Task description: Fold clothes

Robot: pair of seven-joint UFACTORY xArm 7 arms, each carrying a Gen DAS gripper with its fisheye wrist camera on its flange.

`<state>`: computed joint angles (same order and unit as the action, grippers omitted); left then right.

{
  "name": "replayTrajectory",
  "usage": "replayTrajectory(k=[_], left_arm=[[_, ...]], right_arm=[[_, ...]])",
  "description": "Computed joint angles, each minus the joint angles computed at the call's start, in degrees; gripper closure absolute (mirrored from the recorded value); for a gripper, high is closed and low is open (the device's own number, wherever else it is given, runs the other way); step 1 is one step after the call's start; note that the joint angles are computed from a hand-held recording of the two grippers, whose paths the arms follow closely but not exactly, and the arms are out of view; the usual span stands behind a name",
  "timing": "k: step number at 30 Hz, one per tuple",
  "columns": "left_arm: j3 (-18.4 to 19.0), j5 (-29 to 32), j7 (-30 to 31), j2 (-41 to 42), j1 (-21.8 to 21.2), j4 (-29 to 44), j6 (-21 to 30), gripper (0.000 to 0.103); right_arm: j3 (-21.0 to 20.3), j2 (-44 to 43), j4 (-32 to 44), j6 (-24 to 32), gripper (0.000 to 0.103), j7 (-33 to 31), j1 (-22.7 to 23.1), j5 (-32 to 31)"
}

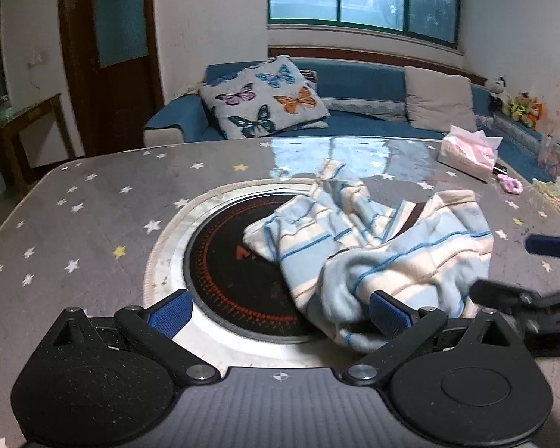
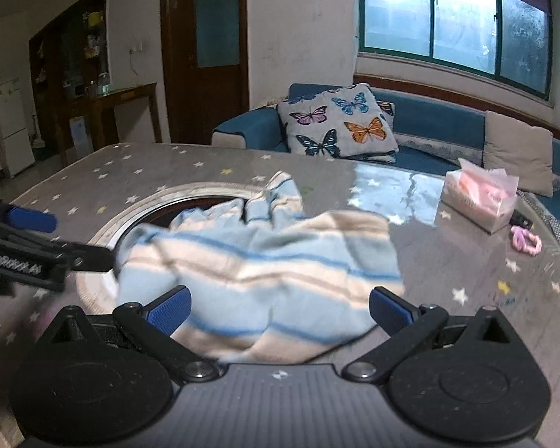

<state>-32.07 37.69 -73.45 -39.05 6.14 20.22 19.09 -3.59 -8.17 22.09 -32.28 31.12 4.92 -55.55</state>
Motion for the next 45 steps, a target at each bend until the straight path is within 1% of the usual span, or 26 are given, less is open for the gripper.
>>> replayTrajectory(k=[1, 2, 4, 7, 8, 10, 12, 13, 14, 15, 16, 17, 20, 24, 27, 29, 30, 32, 35, 36, 37, 38, 40, 43, 44, 45], left_arm=[[0.19, 0.38, 0.36, 0.74, 0.36, 0.5, -0.84, 0.009], [0.17, 1.07, 0.63, 1.33, 1.0, 0.86, -2.18, 0.01], [-1.17, 3.26, 1.03, 2.42, 3.45, 2.13, -5.75, 0.012], [-4.56, 6.02, 2.55, 5.39, 8.64, 4.71, -11.09, 0.017], [-5.73, 6.57, 3.37, 6.95, 10.47, 5.67, -12.91, 0.022], [-8.42, 7.11, 5.24, 10.96, 14.16, 7.96, -15.35, 0.028], [-11.51, 7.21, 6.53, 14.32, 17.45, 9.56, -16.42, 0.038], [-12.74, 7.26, 7.23, 16.13, 18.71, 10.4, -16.57, 0.047], [-13.87, 7.74, 7.54, 17.3, 20.1, 10.82, -17.34, 0.054], [-15.48, 8.17, 7.38, 17.67, 21.62, 10.98, -18.24, 0.058], [-16.87, 8.29, 7.58, 17.69, 22.97, 10.82, -19.43, 0.07], [-17.27, 7.87, 7.95, 17.15, 23.29, 10.11, -20.87, 0.079], [-17.42, 6.24, 9.28, 14.89, 22.51, 7.42, -24.9, 0.088], [-16.73, 4.86, 12.33, 11.98, 19.61, 3.84, -30.06, 0.09], [-15.77, 3.8, 14.64, 12.96, 16.99, 2.37, -32.56, 0.09], [-16.91, 2.55, 16.16, 13.13, 16.94, 1.35, -34.16, 0.09], [-17.64, 1.8, 16.95, 13.3, 17.18, 0.93, -34.86, 0.09], [-17.74, 0.93, 18.53, 14.7, 16.49, 0.5, -34.92, 0.09], [-17.78, -0.66, 20.66, 16.17, 15.58, -0.24, -34.85, 0.09], [-17.81, -1.31, 21.41, 16.52, 15.57, -0.42, -35.0, 0.09], [-17.08, -1.8, 21.95, 16.88, 14.98, -0.76, -35.32, 0.09], [-15.67, -2.03, 22.43, 17.31, 13.9, -1.11, -35.64, 0.09], [-12.7, -2.46, 23.04, 17.4, 11.17, -1.84, -35.82, 0.087], [-5.25, -2.01, 23.05, 16.85, 4.6, -3.0, -35.11, 0.087], [-3.25, -2.23, 23.05, 16.14, 2.76, -3.32, -34.73, 0.086], [-0.63, -2.25, 22.87, 14.81, 0.17, -3.88, -34.09, 0.084]], right_arm=[[0.1, 0.74, 1.13, 0.47, 0.002, 0.31, 0.13, 0.14], [0.09, 1.51, 2.36, 0.93, 0.003, 1.1, 0.2, -0.29], [0.16, 3.31, 4.96, 1.55, 0.004, 3.25, 0.06, -1.84], [0.65, 5.72, 8.97, 2.25, 0.007, 8.23, -1.03, -5.5], [1.09, 6.2, 9.76, 2.52, 0.007, 8.92, -1.47, -5.57], [1.7, 7.13, 11.44, 3.06, 0.009, 9.85, -2.33, -6.22], [2.47, 7.52, 12.11, 3.61, 0.009, 8.23, -2.91, -4.78], [2.63, 7.8, 12.56, 3.67, 0.009, 7.79, -3.23, -4.68], [2.86, 7.88, 12.91, 3.8, 0.009, 7.5, -3.46, -4.45], [2.95, 8.06, 13.41, 3.82, 0.009, 7.71, -3.73, -4.68], [3.02, 8.28, 13.86, 3.79, 0.009, 7.96, -4.0, -4.97], [3.11, 8.5, 14.5, 3.84, 0.009, 8.55, -4.25, -5.46], [3.42, 9.14, 15.92, 3.85, 0.009, 9.46, -4.92, -5.99], [4.05, 9.85, 17.51, 4.57, 0.009, 10.73, -5.37, -6.6], [4.77, 10.66, 18.46, 5.47, 0.009, 10.51, -5.24, -6.16], [5.34, 11.45, 19.2, 6.51, 0.009, 11.0, -5.23, -6.64], [5.64, 11.9, 19.65, 7.05, 0.009, 11.31, -5.33, -7.13], [6.33, 12.73, 20.3, 8.32, 0.008, 11.78, -5.57, -8.2], [7.22, 12.91, 19.38, 11.13, 0.008, 10.14, -5.77, -7.43], [7.67, 13.05, 19.38, 11.73, 0.008, 11.93, -6.66, -9.8], [7.99, 13.01, 19.16, 12.33, 0.008, 13.6, -7.45, -12.32], [7.85, 12.6, 18.14, 13.03, 0.008, 12.96, -7.65, -12.49], [7.07, 10.83, 14.46, 13.86, 0.008, 7.15, -7.28, -8.52], [5.69, 8.3, 10.39, 14.97, 0.008, 3.34, -7.35, -7.55], [4.94, 7.52, 9.36, 15.39, 0.008, 2.81, -7.18, -7.95], [3.9, 6.8, 8.73, 15.76, 0.008, 3.7, -6.88, -10.01]])
